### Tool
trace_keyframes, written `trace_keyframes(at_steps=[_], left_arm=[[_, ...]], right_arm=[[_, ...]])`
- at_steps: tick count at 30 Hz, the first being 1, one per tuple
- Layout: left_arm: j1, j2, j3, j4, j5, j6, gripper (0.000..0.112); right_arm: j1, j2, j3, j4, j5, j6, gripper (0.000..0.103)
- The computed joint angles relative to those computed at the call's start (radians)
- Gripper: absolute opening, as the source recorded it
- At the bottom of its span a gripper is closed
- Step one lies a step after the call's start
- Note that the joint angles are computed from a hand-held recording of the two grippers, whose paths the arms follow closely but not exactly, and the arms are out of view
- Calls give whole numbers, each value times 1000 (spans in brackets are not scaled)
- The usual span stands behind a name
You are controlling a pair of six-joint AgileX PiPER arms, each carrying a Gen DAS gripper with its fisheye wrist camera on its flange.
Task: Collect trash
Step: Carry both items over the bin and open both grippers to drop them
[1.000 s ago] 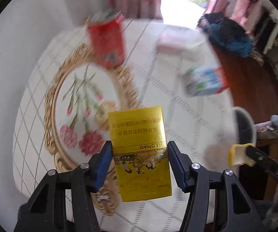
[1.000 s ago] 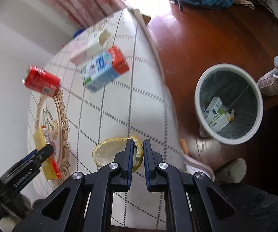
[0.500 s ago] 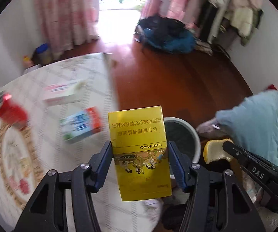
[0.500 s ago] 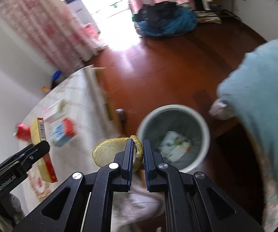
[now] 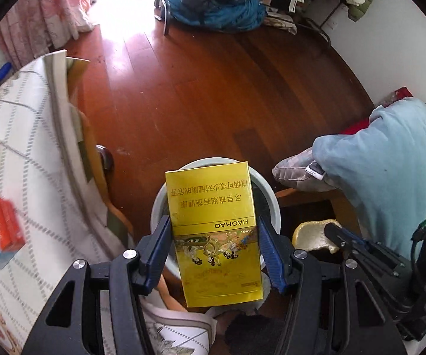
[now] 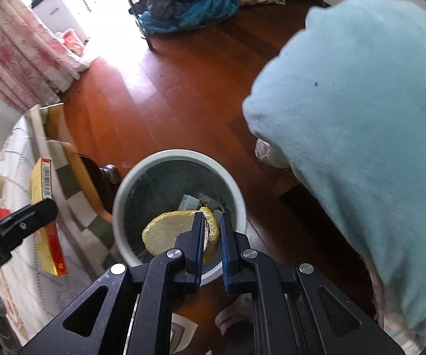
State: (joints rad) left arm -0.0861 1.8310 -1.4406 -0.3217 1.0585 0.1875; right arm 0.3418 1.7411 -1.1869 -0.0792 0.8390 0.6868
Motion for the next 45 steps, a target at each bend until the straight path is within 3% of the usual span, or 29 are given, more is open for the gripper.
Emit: trace_keyframes(at_steps=[6,8,9,11,13,17,19,25,28,32,38,42,44,45], left_arm=[[-11,67,-63,-22,30,-5,56],[-5,58,-56,-20,25,6,74],[0,49,-50,-19,23,9,91],[8,31,-43,-19,27,15,95],[13,13,-31,-9,22,11,95],[40,-68,19,14,19,14,95],[67,-117,46,14,26,18,95],[246,-317,129,34,63,56,95],[456,-408,173,15,93,146,95],[773,-475,248,66,63,336,95],[1116,-416,387,146,-34,575,95],[1210,-352,461,201,-152,603,95],[1244,-318,474,218,-196,619,95],[1251,-303,476,227,-210,618,95]], right_arm=[[-21,69,0,19,-56,-28,11],[-20,81,-8,19,-57,-31,12],[-11,78,-11,10,-50,-16,15],[-3,76,-18,-2,-39,-1,33],[12,59,-21,-29,-27,36,76],[46,11,-28,-86,23,98,87],[72,-15,-41,-105,58,123,99],[186,-91,-104,-118,159,165,99],[268,-94,-162,-83,190,164,99],[415,-47,-266,-13,220,152,99],[641,126,-439,99,201,172,99],[730,269,-592,154,204,155,97],[773,342,-692,146,252,158,93],[793,385,-746,146,277,159,85]])
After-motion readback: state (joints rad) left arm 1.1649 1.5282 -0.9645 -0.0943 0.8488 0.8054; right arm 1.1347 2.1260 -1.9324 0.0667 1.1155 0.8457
